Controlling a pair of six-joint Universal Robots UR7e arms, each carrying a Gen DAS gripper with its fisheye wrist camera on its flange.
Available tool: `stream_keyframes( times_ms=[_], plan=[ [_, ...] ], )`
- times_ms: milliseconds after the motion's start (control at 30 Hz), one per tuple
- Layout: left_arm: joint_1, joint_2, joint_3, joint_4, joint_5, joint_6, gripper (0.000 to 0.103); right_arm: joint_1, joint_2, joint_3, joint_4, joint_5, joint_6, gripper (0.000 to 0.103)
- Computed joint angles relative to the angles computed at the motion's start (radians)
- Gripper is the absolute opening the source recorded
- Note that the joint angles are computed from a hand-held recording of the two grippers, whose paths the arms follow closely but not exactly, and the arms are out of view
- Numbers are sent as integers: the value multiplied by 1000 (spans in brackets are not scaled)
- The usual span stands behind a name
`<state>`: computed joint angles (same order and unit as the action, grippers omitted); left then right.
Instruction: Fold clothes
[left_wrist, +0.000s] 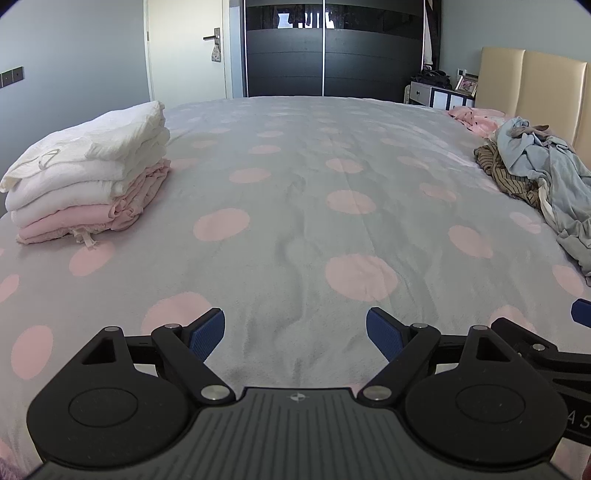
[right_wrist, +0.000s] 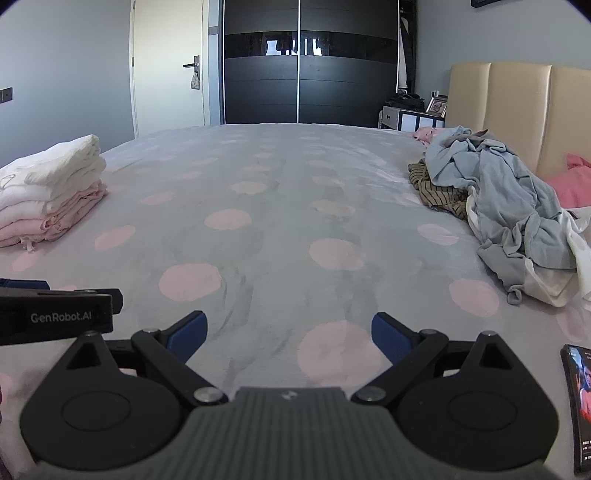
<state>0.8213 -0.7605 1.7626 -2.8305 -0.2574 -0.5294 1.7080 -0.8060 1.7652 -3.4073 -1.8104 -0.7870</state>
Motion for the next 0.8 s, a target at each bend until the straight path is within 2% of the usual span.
stream_keyframes(
  times_ms=[100,467,800],
  plan=[
    [-1,-4,3,3,-8,1,84,0,0,3,-2,6,-3,97],
    [-16,-6,27,-124,0,74,84,8,-9,27,-26,37,-17,97],
    [-24,-16,33,-80,7,28,84,8,-13,36,-41,50,-21,97]
  ],
)
